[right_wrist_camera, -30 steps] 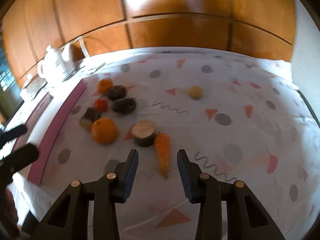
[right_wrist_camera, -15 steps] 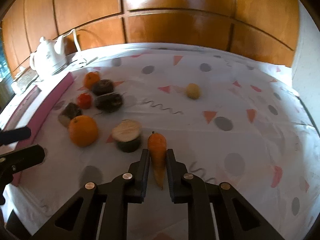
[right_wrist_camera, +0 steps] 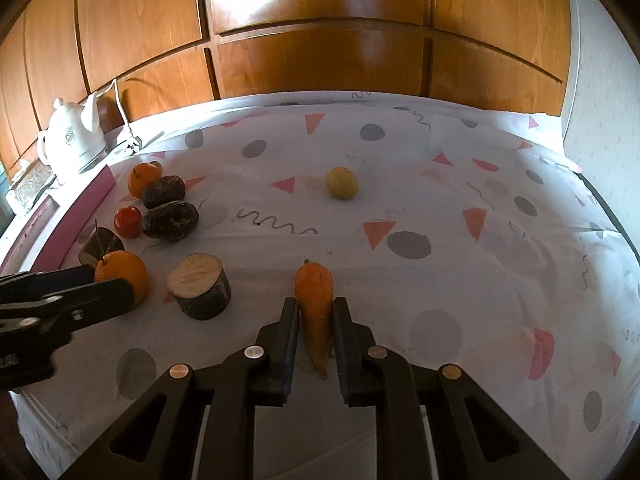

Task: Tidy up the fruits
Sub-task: 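Grasp the orange by its sides with the left tool while the right tool holds the carrot, then carry the orange into the pink-rimmed tray and open the left tool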

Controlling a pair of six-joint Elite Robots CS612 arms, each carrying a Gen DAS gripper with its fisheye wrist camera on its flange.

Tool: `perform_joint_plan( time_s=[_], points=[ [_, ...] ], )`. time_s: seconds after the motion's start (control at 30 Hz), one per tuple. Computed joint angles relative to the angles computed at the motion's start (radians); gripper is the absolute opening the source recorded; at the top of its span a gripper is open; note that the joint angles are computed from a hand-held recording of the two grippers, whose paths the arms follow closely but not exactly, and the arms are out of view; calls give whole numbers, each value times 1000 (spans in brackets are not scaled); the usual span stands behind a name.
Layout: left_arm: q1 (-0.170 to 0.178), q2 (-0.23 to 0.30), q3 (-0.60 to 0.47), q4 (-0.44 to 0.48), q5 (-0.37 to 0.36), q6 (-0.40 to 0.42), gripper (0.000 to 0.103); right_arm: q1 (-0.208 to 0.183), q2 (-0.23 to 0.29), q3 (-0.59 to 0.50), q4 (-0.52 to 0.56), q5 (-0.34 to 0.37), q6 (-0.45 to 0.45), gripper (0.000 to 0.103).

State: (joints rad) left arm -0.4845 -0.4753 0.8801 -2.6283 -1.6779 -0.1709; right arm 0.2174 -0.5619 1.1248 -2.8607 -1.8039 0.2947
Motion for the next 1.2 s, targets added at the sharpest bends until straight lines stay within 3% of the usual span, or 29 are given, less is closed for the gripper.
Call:
perform_joint_plan(
  time_s=[0.1, 0.2, 0.6, 0.83, 1.2],
  points=[
    [-2, 16, -26, 20, 9, -4, 42, 2, 1, 1, -5, -2, 2, 17],
    [0, 24, -30, -2, 8, -9, 40, 4, 3, -1, -2, -12, -2, 17],
    [-7, -39, 116, -125, 40, 82, 39, 6, 6, -11, 19, -22, -12, 17],
    [1, -65, 163, -172, 44, 61, 39, 12, 9, -18, 28, -50, -27, 17],
    [28, -115, 213, -236, 114, 2, 39, 26, 16, -41, 72, -108, -61, 17]
  ],
)
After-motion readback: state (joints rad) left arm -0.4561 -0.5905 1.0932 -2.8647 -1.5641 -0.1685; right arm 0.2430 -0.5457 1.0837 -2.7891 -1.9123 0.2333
